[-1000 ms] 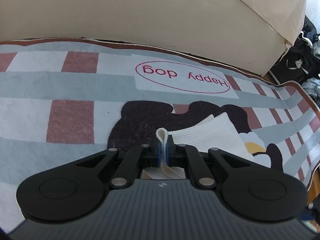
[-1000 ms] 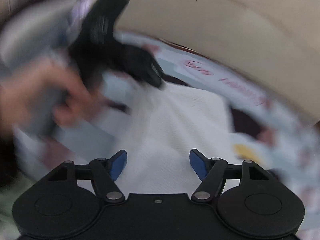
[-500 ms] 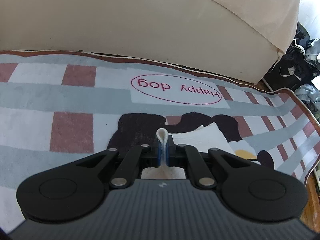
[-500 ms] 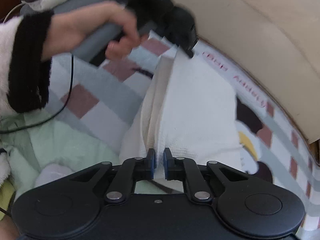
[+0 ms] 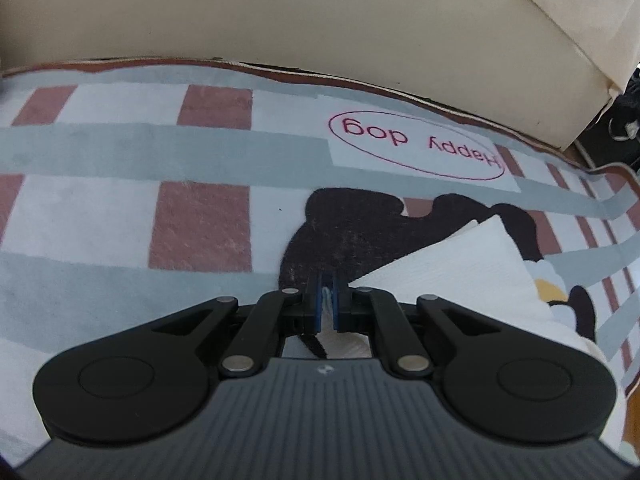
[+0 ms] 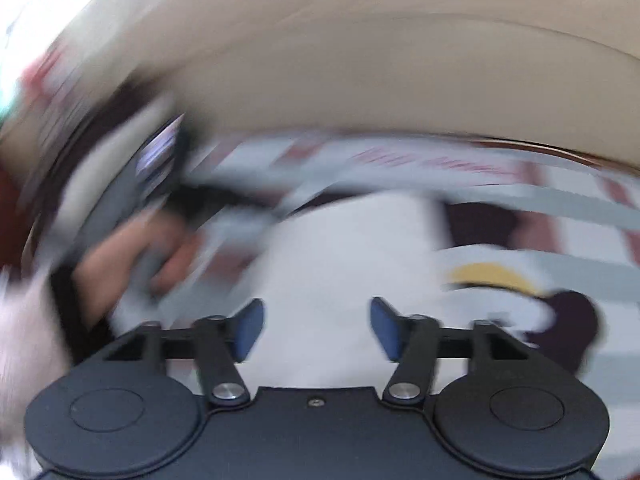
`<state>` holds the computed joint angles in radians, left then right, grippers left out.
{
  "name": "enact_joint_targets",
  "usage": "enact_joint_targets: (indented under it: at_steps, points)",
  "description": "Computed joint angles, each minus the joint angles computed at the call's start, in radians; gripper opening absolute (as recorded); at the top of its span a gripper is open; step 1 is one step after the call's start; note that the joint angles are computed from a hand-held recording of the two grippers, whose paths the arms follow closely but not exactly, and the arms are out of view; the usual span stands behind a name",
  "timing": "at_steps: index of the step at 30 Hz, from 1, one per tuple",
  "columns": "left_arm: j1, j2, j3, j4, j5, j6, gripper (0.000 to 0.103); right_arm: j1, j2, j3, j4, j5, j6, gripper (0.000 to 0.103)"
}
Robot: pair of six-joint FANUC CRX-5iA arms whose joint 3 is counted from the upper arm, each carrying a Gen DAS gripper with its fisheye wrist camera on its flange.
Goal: Fold clothes
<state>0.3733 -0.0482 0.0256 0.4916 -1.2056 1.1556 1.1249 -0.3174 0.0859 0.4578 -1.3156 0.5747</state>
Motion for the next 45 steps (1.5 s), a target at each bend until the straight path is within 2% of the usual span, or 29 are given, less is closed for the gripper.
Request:
enact_joint_targets:
  at_steps: [1,3,6,7,9,10,11,13,14,16,18,19,20,21,22,23,24,27,29,31,34,35,36,37,38,39,40,42,45]
  points:
    - [-0.003,0.007,0.029,-0.029,-0.018,0.007,0.005,-0.049,-0.022,-0.02,-0.034,0.012,-0.01,0.067]
    - [0.017,0.007,0.047,-0.005,-0.028,-0.011,0.005,-0.178,-0.056,-0.05,-0.17,0.044,0.004,0.067]
    - [0.051,-0.02,-0.011,0.183,0.022,-0.07,0.01,-0.387,-0.098,-0.098,-0.446,0.125,0.065,0.067]
    - [0.033,-0.002,0.005,0.213,-0.002,-0.097,0.02,-0.436,-0.104,-0.113,-0.518,0.145,0.084,0.067]
    - [-0.013,0.044,0.053,0.262,-0.06,-0.15,0.046,-0.545,-0.095,-0.113,-0.688,0.179,0.179,0.067]
    - [-0.038,0.07,0.087,0.275,-0.093,-0.166,0.066,-0.602,-0.085,-0.108,-0.78,0.188,0.238,0.067]
    - [-0.079,0.111,0.145,0.236,-0.125,-0.169,0.072,-0.662,-0.073,-0.102,-0.875,0.191,0.298,0.067]
    - [-0.177,0.196,0.301,0.081,-0.184,-0.129,0.072,-0.768,-0.042,-0.086,-1.046,0.171,0.411,0.069]
    - [-0.227,0.24,0.384,-0.01,-0.211,-0.103,0.072,-0.795,-0.022,-0.071,-1.093,0.15,0.455,0.069]
    - [-0.29,0.341,0.523,-0.109,-0.295,-0.059,0.076,-0.834,0.02,-0.043,-1.168,0.113,0.538,0.069]
    - [-0.339,0.45,0.672,-0.189,-0.406,-0.013,0.076,-0.83,0.06,-0.005,-1.177,0.084,0.587,0.07]
    - [-0.351,0.473,0.701,-0.212,-0.434,0.0,0.076,-0.821,0.079,0.016,-1.172,0.07,0.607,0.071]
    - [-0.36,0.483,0.704,-0.228,-0.44,0.007,0.076,-0.811,0.096,0.036,-1.162,0.055,0.622,0.071]
    - [-0.363,0.457,0.665,-0.237,-0.407,-0.012,0.076,-0.799,0.109,0.055,-1.147,0.039,0.635,0.072]
    - [-0.365,0.422,0.61,-0.24,-0.357,-0.037,0.069,-0.789,0.122,0.072,-1.132,0.025,0.644,0.072]
    - [-0.367,0.369,0.54,-0.246,-0.295,-0.086,0.03,-0.779,0.128,0.083,-1.118,0.017,0.651,0.072]
    - [-0.369,0.315,0.471,-0.249,-0.232,-0.138,0.02,-0.767,0.132,0.09,-1.103,0.013,0.659,0.069]
    - [-0.402,0.18,0.308,-0.306,-0.044,-0.253,0.016,-0.755,0.128,0.108,-1.093,-0.027,0.715,0.062]
    - [-0.412,0.138,0.25,-0.333,0.026,-0.232,0.016,-0.761,0.108,0.101,-1.104,-0.052,0.754,0.055]
    - [-0.421,0.1,0.197,-0.36,0.09,-0.203,0.016,-0.75,0.061,0.054,-1.084,-0.028,0.725,0.052]
    - [-0.434,0.107,0.209,-0.401,0.106,-0.127,0.016,-0.73,-0.016,-0.035,-1.064,0.055,0.634,0.051]
    - [-0.448,0.114,0.222,-0.429,0.11,-0.11,0.01,-0.725,-0.032,-0.052,-1.065,0.07,0.612,0.051]
    - [-0.472,0.114,0.232,-0.509,0.135,-0.082,0.001,-0.725,-0.044,-0.064,-1.078,0.077,0.597,0.051]
    - [-0.499,0.114,0.241,-0.6,0.159,-0.048,0.0,-0.744,-0.046,-0.064,-1.118,0.056,0.608,0.051]
    - [-0.506,0.116,0.25,-0.638,0.171,-0.056,0.0,-0.764,-0.044,-0.058,-1.157,0.015,0.626,0.052]
    - [-0.488,0.138,0.28,-0.624,0.132,-0.034,0.0,-0.754,-0.053,-0.059,-1.144,0.004,0.613,0.052]
    - [-0.451,0.154,0.31,-0.558,0.062,-0.015,0.0,-0.729,-0.066,-0.064,-1.102,0.015,0.581,0.052]
    - [-0.353,0.13,0.281,-0.352,0.025,-0.07,0.0,-0.691,-0.086,-0.072,-1.035,0.033,0.529,0.055]
    - [-0.254,0.048,0.185,-0.122,-0.002,-0.196,0.003,-0.733,-0.063,-0.051,-1.082,0.001,0.563,0.059]
